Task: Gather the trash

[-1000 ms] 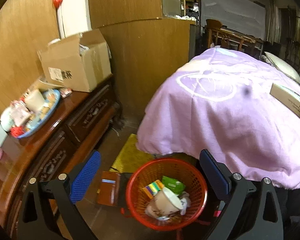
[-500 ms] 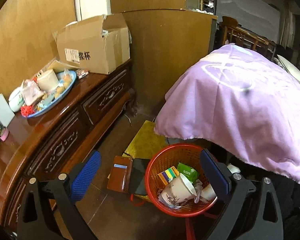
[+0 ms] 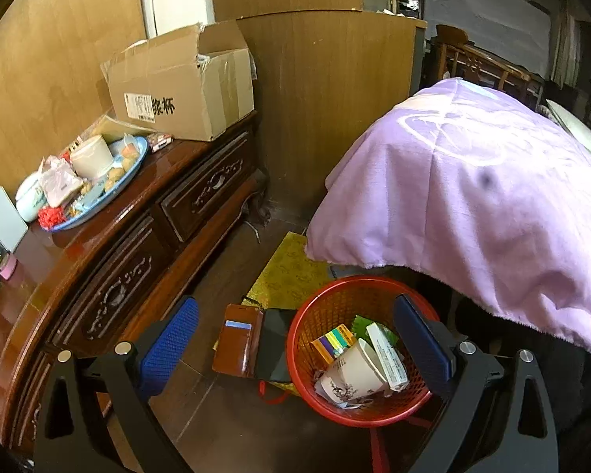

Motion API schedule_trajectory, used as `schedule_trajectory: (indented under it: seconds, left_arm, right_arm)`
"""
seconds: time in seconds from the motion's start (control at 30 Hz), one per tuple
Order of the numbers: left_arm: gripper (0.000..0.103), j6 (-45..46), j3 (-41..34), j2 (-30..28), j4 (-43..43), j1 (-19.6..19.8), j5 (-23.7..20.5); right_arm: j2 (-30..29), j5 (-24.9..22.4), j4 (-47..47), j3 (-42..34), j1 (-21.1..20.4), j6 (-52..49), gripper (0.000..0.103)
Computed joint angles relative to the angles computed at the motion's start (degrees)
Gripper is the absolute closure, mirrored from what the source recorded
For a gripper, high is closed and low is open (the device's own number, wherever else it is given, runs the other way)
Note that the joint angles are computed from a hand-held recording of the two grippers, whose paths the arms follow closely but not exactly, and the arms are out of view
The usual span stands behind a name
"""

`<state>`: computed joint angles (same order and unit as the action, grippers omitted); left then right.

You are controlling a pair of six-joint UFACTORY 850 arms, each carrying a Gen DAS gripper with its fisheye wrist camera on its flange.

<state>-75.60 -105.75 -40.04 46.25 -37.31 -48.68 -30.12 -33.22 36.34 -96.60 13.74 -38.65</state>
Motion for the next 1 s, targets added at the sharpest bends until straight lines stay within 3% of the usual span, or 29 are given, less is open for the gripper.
schedule_trajectory:
  seconds: [0.17, 0.3, 0.53, 0.77, 0.93, 1.0]
  left_arm:
    - [0.006, 1.5, -1.1, -0.6, -0.2, -0.5, -0.7]
    - [0.006, 2.6, -1.7, -1.2, -0.7, -0.8, -1.7]
    - [0.006, 2.3, -0.1, -0.3, -2.8, -0.3, -1.7]
    - [0.006, 0.2, 5.0, 2.5, -4.2, 0.8, -2.2]
    - [0.006, -0.1, 6.8, 2.3, -7.6, 1.6, -0.9]
    - [0.006, 0.7, 5.5, 0.9, -6.3, 0.9, -2.7]
  right_arm:
    - [0.7, 1.0, -0.5, 1.0, 0.8, -0.7, 0.024]
    - [1.5, 4.1, -7.6, 1.9, 2.7, 3.0, 0.007]
    - [0.3, 8.6, -25.1, -1.1, 6.8, 12.2, 0.007]
    - [-0.6, 12.5, -13.8, -2.7, 7.0, 5.5, 0.007]
    - [-4.9, 4.0, -17.0, -3.8, 7.1, 12.3, 0.007]
    - [-8.0, -3.3, -17.8, -6.4, 6.8, 13.8, 0.007]
